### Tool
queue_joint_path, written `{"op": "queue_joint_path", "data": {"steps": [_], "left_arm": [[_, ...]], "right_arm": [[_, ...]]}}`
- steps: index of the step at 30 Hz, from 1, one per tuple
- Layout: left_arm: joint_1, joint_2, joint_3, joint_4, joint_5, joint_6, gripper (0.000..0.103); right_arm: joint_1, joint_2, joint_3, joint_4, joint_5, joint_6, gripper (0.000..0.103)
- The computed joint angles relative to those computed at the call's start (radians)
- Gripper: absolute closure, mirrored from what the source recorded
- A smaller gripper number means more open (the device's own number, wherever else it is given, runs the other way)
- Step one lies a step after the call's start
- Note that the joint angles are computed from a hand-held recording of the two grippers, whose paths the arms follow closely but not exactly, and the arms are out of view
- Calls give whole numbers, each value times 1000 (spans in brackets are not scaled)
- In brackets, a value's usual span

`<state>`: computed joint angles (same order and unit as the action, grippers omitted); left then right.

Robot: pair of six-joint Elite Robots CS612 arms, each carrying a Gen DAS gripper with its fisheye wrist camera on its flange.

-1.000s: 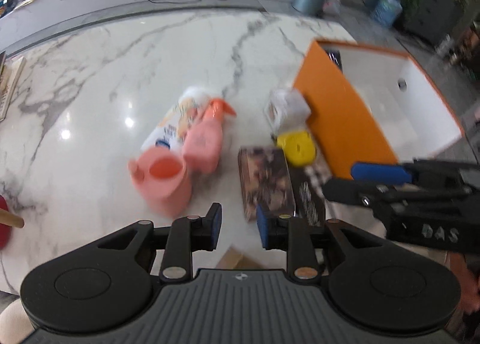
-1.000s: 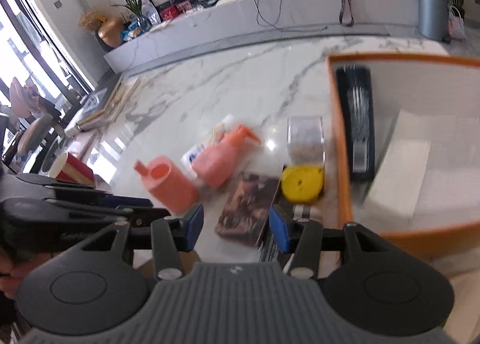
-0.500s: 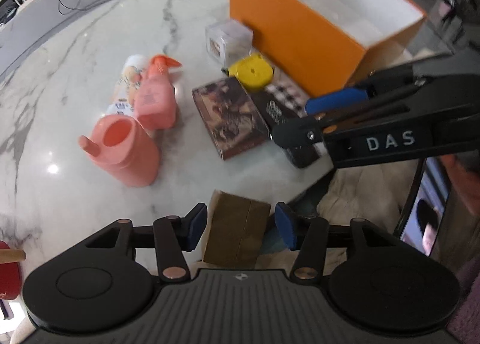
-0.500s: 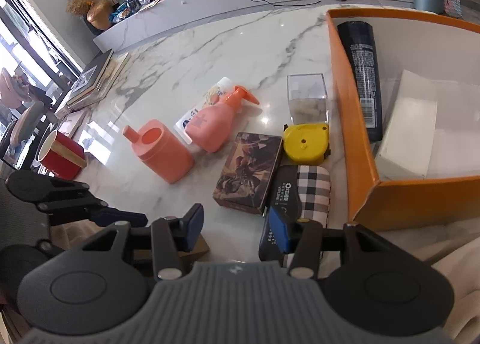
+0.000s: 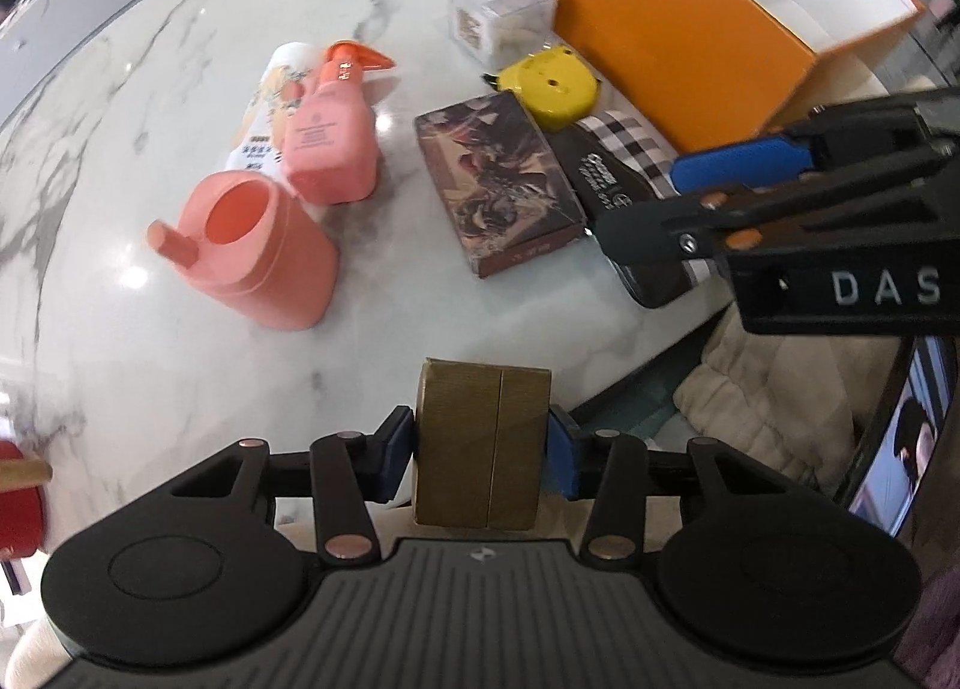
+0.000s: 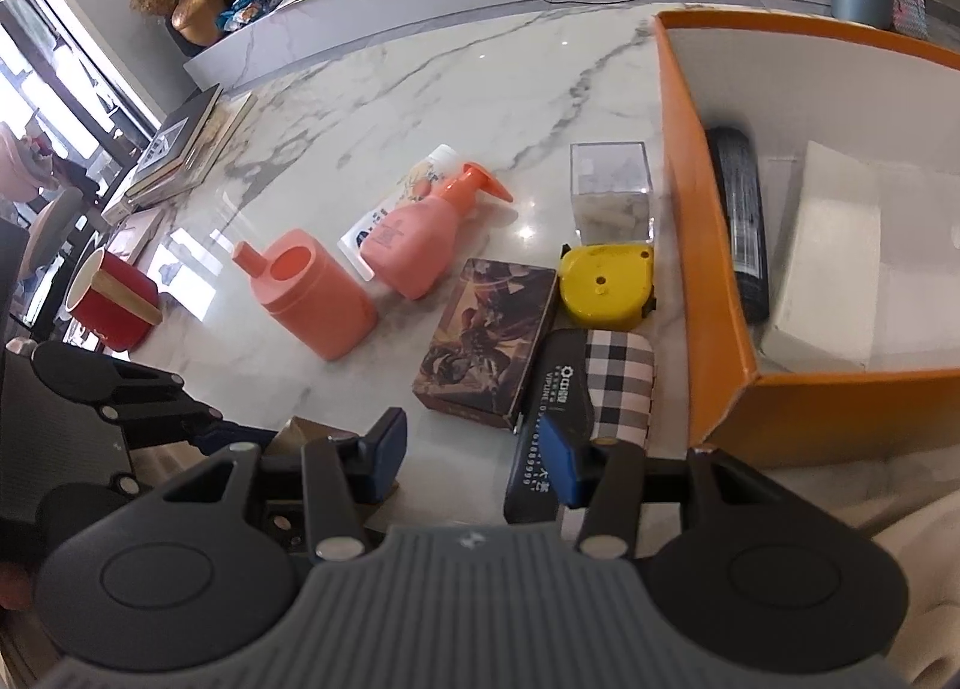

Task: Organize rigid objects
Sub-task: 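Grasp the pink watering can with the right gripper while the left gripper holds the brown box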

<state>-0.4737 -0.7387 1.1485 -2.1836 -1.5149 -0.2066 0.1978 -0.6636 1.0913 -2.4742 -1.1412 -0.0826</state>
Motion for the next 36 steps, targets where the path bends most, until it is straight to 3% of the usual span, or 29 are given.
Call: {"op": "queue_joint_path", "data": {"steps": [12,20,24,26,29,32,36], "left_arm": [[39,-12,22,-68,-20,-300,51],[69,-27,27,-73,14,-344,51],[95,-45,53,-88,25,-431,51],[106,-47,63,-105,36,-483,51],[121,-35,52,-109,13,-526,51],[132,-13,26,-81,-23,-547,51],[129,3,5,-64,4,-522,51]], "right_arm": [[23,47,-86,57,-7,-98,53],[49,106,-197,133,33,-226,53],[64,140,-259,180,54,-288,51],[73,156,-287,193,45,-310,45],[86,186,-341,228,28,-350,44],[94,206,-377,238,31,-398,42],[104,230,-417,237,24,-440,41]]}}
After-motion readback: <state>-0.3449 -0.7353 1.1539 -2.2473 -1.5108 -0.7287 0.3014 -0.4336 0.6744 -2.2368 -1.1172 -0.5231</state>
